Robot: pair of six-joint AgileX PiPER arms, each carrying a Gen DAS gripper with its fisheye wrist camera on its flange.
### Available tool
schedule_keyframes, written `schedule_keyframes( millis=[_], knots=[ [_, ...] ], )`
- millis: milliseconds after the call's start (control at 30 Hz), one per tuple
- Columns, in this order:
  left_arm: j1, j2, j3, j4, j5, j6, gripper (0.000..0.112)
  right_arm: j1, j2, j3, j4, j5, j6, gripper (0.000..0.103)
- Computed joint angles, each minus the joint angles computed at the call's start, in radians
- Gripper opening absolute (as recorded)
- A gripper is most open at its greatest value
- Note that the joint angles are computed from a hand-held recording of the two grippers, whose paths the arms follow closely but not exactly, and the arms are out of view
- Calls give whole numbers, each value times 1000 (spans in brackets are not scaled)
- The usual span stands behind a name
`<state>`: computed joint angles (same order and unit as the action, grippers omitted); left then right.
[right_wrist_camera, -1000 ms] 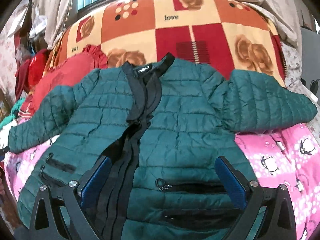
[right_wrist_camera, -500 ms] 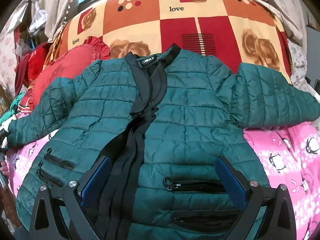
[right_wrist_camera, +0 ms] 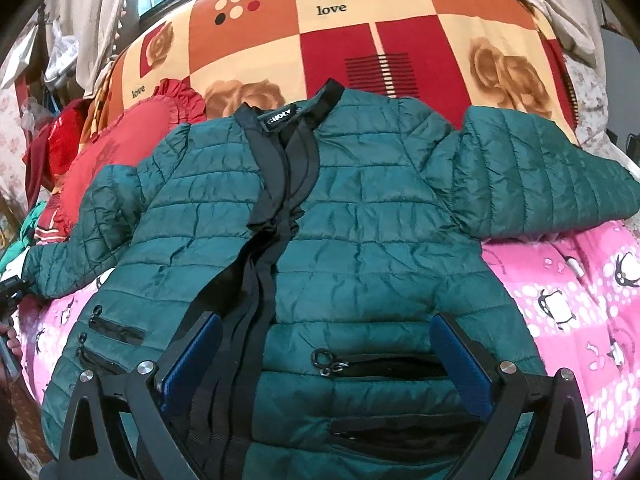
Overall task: Fold large clothes
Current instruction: 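Close the left gripper on the green sleeve cuff, then fold the held sleeve and jacket side across the body toward the right gripper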
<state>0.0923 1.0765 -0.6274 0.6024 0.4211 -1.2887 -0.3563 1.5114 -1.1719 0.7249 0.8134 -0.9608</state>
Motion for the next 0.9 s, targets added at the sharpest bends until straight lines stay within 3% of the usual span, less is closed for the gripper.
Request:
schedule_keyframes(
  millis=[100,200,267,367,500,700,900],
  knots=[
    [-134,-21,-52,123,81,-127,16,-12,1,-4,-6,-5,3,103],
    [-364,-40,-135,310,158,-323,16,-22,2,-10,-24,-19,11,103],
    [-486,-2,-215,387,181,-397,16,-33,9,-19,-36,-20,24,103],
    [-636,151,-416,426,152,-397,16,-57,28,-40,-49,2,41,103],
    [-690,424,-729,302,109,-250,16,-97,40,-61,-47,31,32,103],
    [-692,809,-1171,-22,95,43,16,-172,59,-106,-53,76,22,103],
    [-719,1079,-1501,-132,144,84,15,-188,85,-136,-120,49,31,103]
  ],
)
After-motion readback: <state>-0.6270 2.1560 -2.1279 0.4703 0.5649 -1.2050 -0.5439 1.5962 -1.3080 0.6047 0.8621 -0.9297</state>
